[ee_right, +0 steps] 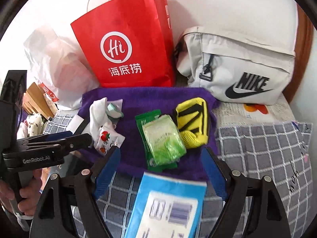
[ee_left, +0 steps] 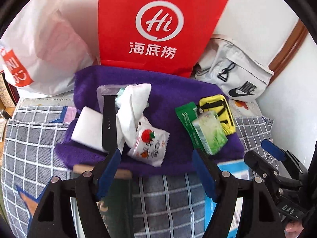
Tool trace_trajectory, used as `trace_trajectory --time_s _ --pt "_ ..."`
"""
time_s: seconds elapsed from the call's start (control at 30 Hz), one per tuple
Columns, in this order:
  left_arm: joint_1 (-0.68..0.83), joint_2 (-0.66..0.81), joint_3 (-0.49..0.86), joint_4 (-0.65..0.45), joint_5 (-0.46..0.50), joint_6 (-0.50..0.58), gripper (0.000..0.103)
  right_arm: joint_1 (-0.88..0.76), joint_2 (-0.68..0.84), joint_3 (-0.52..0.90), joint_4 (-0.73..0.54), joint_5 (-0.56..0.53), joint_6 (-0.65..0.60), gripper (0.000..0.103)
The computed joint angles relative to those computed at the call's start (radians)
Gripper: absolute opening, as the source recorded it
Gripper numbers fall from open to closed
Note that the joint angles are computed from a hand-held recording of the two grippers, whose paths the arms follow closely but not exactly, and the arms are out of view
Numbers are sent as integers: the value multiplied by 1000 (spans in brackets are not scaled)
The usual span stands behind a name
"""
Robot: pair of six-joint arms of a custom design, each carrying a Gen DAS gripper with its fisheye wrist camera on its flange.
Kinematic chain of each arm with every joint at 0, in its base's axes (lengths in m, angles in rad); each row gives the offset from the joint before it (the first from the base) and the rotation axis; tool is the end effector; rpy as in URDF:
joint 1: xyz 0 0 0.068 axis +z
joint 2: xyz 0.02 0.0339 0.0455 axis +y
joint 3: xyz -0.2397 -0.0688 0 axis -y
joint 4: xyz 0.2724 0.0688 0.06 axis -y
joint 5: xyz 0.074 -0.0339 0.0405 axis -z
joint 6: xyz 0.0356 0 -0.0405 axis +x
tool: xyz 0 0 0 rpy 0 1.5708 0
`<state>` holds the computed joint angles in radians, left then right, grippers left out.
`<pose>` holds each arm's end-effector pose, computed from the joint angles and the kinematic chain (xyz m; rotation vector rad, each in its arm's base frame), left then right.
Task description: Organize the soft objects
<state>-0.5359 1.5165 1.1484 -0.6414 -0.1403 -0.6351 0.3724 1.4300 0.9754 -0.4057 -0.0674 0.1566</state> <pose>0.2956 -0.1698 0.2183 -0.1806 2.5806 -0.2605 0.3055 0.1219 0.2021 -0.2948 2.4365 0.3179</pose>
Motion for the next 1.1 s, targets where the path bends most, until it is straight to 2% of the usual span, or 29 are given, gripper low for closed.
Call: trace_trajectory --time_s 0.3,0.5,0.6,0.7,0.8,0.93,1.1 --pt "-161 -196 -83 -142 -134 -107 74 75 -339 -157 -138 58 75 83" --pt "-348 -313 -108 -303 -312 -254 74 177 -584 -230 -281 146 135 93" --pt "-444 -356 -103 -386 -384 -344 81 248 -688 -250 -355 224 177 101" --pt "-544 -369 -80 -479 -450 -449 92 336 -759 -256 -424 308 225 102" --pt "-649 -363 -47 -580 -506 -569 96 425 -828 -267 -495 379 290 103" --pt "-764 -352 -19 -680 -554 -720 97 560 -915 -280 -601 467 403 103" --pt "-900 -325 15 -784 -591 -888 97 798 -985 -268 -774 652 618 103"
